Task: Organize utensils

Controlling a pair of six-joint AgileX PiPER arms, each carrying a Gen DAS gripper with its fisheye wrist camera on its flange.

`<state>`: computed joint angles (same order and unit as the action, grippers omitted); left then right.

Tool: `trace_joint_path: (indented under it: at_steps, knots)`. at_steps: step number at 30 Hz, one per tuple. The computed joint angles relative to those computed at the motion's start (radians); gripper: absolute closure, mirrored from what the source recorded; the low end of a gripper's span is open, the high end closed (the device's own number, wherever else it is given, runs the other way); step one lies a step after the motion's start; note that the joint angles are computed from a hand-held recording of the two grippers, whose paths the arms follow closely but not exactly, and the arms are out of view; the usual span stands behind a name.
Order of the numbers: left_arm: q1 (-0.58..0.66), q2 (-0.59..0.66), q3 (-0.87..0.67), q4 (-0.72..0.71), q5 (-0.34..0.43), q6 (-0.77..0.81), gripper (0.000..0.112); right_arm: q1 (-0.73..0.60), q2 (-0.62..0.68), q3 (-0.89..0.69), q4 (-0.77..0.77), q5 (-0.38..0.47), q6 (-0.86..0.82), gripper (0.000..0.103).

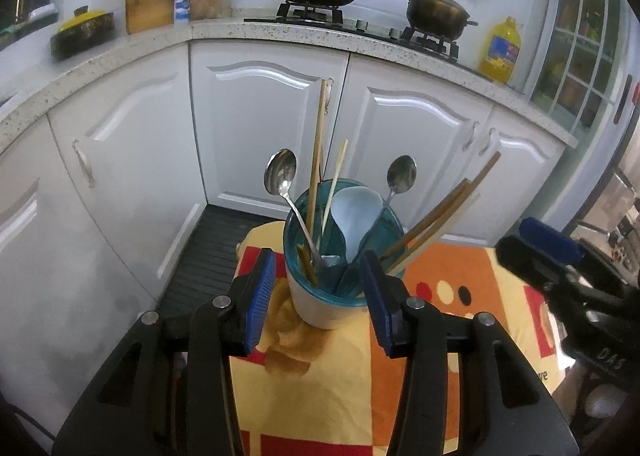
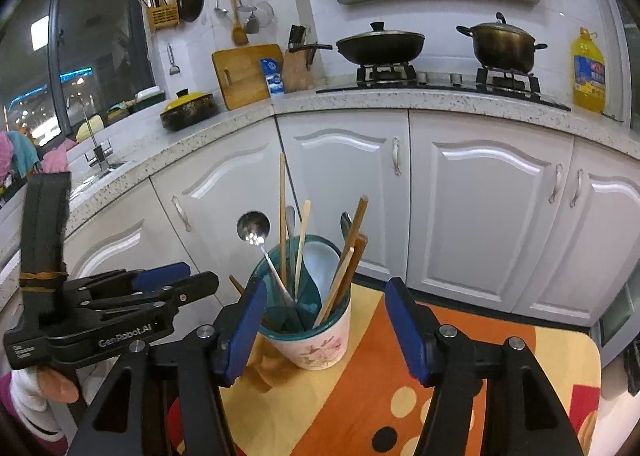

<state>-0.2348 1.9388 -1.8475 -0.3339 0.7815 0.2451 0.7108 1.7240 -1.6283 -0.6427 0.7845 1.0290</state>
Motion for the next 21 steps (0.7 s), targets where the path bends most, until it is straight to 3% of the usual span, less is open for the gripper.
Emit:
trace_joint_path:
  at_steps: [5,21]
  knots:
    - [-0.028,-0.031,0.043,0.105,-0.034,-0.07,0.069,0.01,0.007,0.017,-0.004,0.01,0.047,0.043]
    - [-0.029,-0.1,0.155,0.17,-0.121,-0.12,0.069,0.031,0.037,0.0,0.006,0.022,0.052,0.042]
